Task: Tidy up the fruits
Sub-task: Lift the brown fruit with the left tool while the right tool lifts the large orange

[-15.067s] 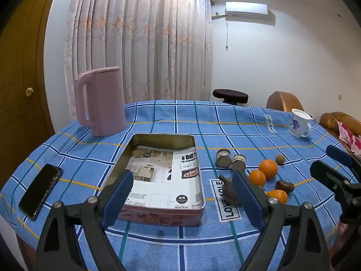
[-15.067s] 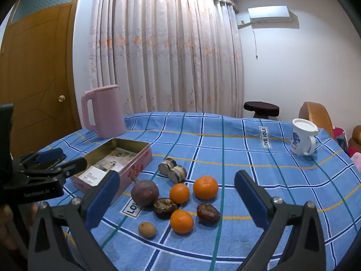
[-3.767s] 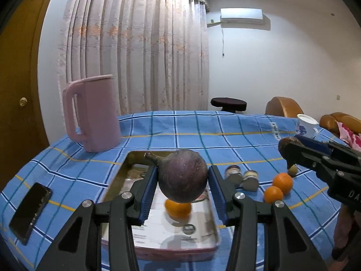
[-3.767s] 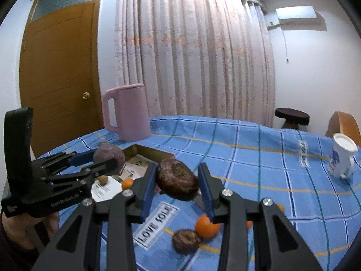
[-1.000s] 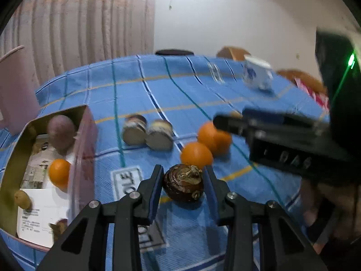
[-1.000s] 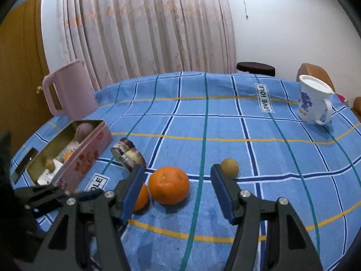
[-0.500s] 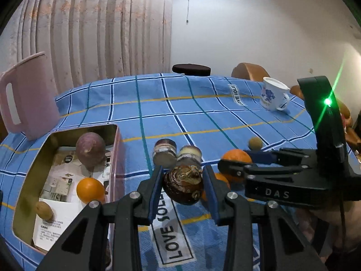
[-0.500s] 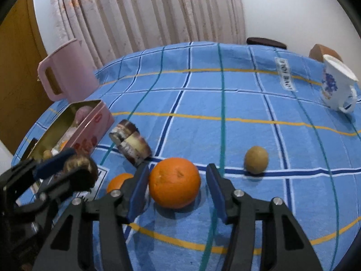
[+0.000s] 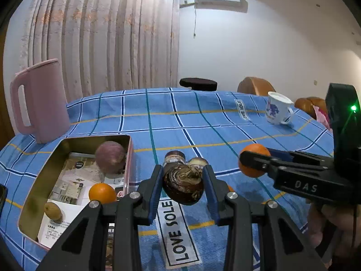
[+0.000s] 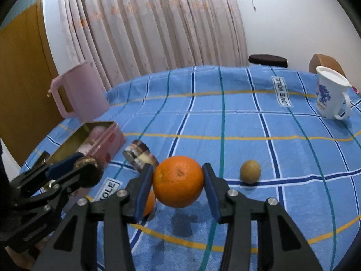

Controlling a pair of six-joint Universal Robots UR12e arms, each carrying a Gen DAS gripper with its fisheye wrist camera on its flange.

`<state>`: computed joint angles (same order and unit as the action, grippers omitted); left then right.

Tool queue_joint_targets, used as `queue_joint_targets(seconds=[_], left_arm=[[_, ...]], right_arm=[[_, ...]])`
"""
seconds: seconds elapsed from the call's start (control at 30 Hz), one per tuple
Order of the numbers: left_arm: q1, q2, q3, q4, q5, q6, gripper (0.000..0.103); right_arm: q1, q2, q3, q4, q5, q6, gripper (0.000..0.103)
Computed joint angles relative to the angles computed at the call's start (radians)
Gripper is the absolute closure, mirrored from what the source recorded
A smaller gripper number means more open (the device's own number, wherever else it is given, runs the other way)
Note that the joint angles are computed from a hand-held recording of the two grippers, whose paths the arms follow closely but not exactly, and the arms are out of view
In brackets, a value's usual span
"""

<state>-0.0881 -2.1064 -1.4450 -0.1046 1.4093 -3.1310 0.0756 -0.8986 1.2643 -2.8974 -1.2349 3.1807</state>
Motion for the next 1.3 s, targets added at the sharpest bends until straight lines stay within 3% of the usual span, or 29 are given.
queue_joint_targets(seconds=[0.53,1.3], left_arm=[[0.002,0.004,-0.030,0.119,0.028,-0.053,0.065],[-0.011,0.006,-0.049,0.198,0.077,-0.026,0.065]], right_arm=[[0.004,-0.011,0.039,-0.136,-0.010,-0.014,0.055],[0.010,-0.021,0.087,-0.300,-0.024,-0.045,0.055]])
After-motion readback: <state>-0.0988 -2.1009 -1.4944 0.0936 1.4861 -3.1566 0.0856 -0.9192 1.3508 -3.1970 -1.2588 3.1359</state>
